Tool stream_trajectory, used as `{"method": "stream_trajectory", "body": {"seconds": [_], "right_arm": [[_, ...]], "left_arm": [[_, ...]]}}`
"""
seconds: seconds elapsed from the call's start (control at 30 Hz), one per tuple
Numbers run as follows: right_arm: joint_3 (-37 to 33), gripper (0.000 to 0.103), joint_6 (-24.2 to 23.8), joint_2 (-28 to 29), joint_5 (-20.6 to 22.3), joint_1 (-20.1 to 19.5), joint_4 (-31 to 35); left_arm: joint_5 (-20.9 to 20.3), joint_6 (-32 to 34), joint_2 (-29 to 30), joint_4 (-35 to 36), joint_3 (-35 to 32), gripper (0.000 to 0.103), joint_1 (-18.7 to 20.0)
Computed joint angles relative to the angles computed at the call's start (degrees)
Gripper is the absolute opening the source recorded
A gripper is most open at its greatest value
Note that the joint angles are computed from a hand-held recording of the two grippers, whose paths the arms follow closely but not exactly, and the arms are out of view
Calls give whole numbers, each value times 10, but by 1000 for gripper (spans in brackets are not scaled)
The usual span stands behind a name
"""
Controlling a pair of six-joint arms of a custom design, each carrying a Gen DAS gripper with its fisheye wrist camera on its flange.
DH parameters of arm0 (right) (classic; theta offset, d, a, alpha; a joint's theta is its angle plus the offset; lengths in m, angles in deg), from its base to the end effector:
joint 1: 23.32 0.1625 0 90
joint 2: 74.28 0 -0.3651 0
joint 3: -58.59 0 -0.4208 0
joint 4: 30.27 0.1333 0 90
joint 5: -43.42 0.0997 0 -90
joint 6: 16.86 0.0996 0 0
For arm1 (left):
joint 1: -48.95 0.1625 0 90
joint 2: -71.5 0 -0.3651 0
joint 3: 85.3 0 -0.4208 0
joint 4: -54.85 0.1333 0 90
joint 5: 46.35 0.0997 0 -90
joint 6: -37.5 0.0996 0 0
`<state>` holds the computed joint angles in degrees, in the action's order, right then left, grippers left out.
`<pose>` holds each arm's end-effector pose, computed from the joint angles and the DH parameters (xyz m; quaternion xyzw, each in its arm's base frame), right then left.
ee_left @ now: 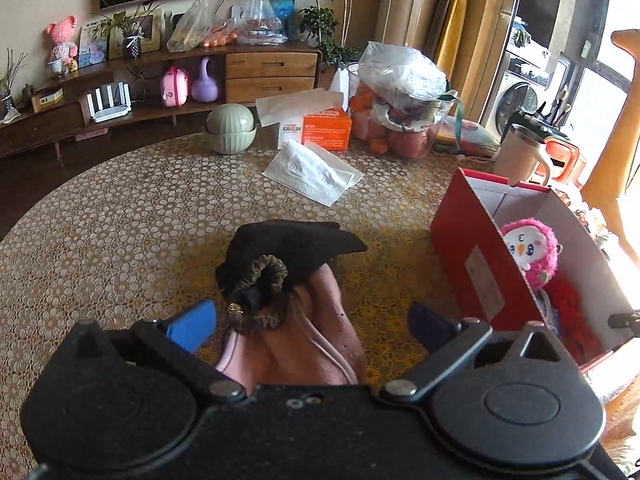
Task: Organize objects
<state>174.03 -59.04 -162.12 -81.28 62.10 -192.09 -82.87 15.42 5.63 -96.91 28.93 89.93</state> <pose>0.0352 -0.5197 0.3432 0.1787 -0.8733 0.2201 0.3962 -0.2674 -0.5149 0.1467 0.1556 0.8748 -0.3446 0.3030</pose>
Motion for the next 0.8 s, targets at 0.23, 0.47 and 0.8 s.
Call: {"method": "stream_trajectory", "body": {"seconds": [0.23, 0.47, 0.8], "right_arm": [[-1, 8, -1, 2, -4, 2, -1], [-1, 8, 1, 3, -7, 3, 0], [-2, 8, 8, 1, -5, 2, 7]], "left_arm": [[16, -2, 23, -28, -10, 101, 45], [21, 15, 40, -65, -26, 97, 74], [24, 13, 69, -35, -60, 83, 100]]}}
